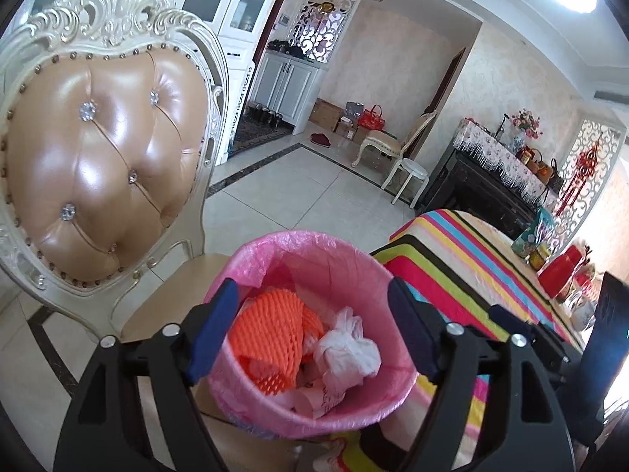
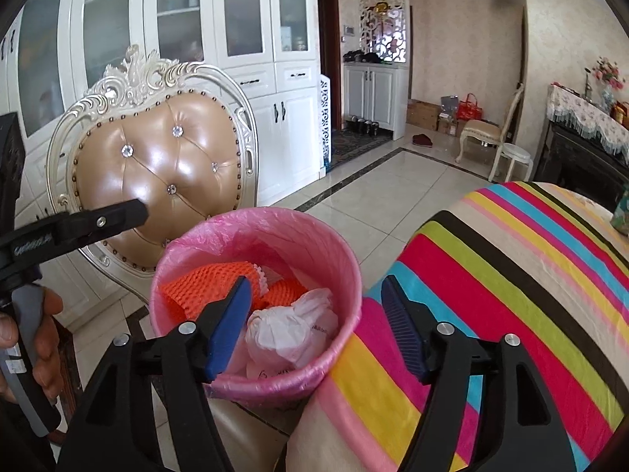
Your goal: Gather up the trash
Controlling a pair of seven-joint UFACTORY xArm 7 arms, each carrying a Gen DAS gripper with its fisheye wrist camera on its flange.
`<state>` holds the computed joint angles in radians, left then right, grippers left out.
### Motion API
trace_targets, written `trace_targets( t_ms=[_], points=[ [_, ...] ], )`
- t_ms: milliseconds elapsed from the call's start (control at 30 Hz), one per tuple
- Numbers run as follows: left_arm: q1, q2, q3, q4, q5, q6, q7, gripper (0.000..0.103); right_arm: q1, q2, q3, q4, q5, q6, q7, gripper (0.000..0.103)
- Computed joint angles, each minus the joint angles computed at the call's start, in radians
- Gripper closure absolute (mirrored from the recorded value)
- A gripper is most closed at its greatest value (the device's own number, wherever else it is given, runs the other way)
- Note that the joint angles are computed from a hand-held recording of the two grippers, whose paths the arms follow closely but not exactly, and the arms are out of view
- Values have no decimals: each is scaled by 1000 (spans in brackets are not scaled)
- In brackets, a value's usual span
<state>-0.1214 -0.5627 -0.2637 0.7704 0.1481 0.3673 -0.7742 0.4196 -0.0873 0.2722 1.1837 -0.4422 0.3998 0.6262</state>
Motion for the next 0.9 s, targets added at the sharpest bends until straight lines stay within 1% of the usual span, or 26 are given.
trace_targets(
  t_ms=[100,167,233,267,333,400,500,567,600,633,733,800,900],
  points=[
    [4,-52,-29,-23,19,33,-14,17,-8,-51,0,-66,5,-35,20,36],
    [-3,-83,-47,-31,27,58,-19,13,-18,-80,7,-102,10,-51,30,32],
    [-6,-108,-64,-34,39,85,-23,8,-25,-108,13,-137,27,-69,19,32],
    [0,-129,-84,-33,52,112,-33,5,-30,-120,19,-150,31,-74,17,30],
    [1,-149,-101,-31,66,148,-43,5,-34,-146,26,-178,50,-81,4,29],
    [-9,-166,-113,-27,74,180,-45,5,-42,-159,36,-188,64,-83,-5,26],
    [-8,-183,-134,-14,95,239,-53,5,-46,-175,45,-201,84,-88,-34,24],
    [-15,-190,-135,-15,103,251,-52,5,-46,-179,47,-202,99,-84,-54,23],
    [-14,-191,-140,-11,107,261,-55,5,-44,-178,48,-198,108,-80,-64,19],
    [-18,-194,-138,-14,108,261,-55,5,-49,-180,55,-197,104,-83,-64,18],
    [-20,-195,-144,-9,120,273,-56,5,-63,-181,70,-190,91,-88,-63,18],
    [-26,-194,-139,-10,120,266,-53,5,-60,-183,68,-192,101,-97,-69,18],
    [-15,-185,-150,3,132,276,-63,5,-60,-183,68,-194,108,-103,-80,18]
  ],
)
